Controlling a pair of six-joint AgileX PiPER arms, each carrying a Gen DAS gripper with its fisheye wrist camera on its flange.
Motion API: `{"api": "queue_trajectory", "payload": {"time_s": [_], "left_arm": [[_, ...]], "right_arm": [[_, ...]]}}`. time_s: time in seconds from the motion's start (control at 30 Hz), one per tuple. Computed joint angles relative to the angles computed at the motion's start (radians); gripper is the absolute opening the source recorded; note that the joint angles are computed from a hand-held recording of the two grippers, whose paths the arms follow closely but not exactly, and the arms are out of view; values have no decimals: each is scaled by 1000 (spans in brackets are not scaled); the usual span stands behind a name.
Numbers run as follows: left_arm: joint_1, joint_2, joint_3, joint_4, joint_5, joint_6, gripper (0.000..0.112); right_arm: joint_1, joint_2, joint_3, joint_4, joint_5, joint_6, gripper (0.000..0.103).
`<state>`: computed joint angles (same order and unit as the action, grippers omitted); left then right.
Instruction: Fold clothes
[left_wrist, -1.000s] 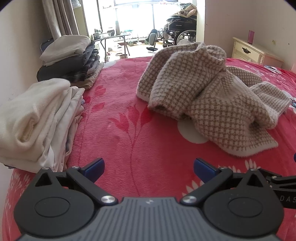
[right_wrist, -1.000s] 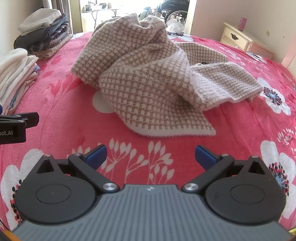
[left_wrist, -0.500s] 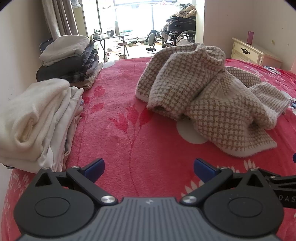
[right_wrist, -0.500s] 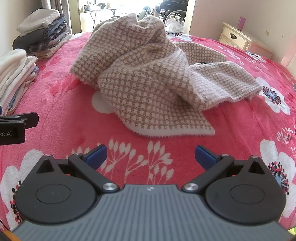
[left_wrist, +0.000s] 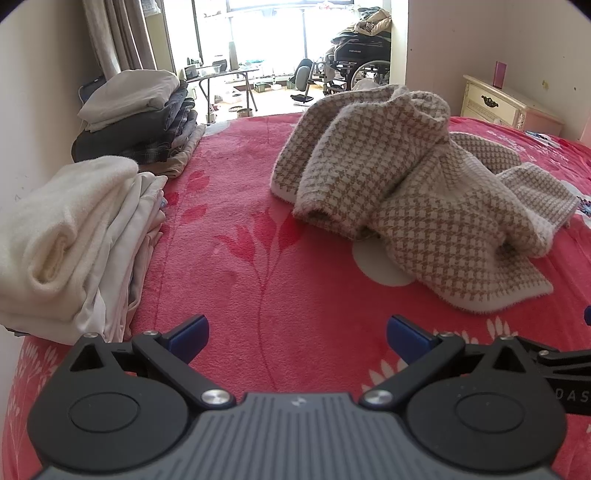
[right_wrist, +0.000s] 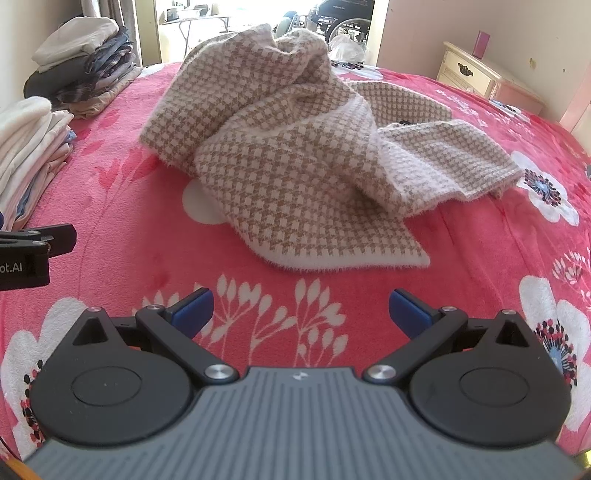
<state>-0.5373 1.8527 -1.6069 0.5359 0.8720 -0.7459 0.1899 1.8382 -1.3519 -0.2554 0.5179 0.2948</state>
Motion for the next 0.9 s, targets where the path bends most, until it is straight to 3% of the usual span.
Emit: {"api": "queue_trajectory", "payload": {"time_s": [0.6, 0.8, 0.9], "left_arm": [[16, 21, 1, -11, -33, 8, 103], [39, 32, 20, -25, -125, 23, 103], [54, 37, 37, -21, -206, 30, 103]], "right_arm": [[5, 23, -10, -35, -5, 30, 102], [17, 36, 2, -139, -63, 110, 102], [21, 41, 22, -251, -131, 194, 102]]}}
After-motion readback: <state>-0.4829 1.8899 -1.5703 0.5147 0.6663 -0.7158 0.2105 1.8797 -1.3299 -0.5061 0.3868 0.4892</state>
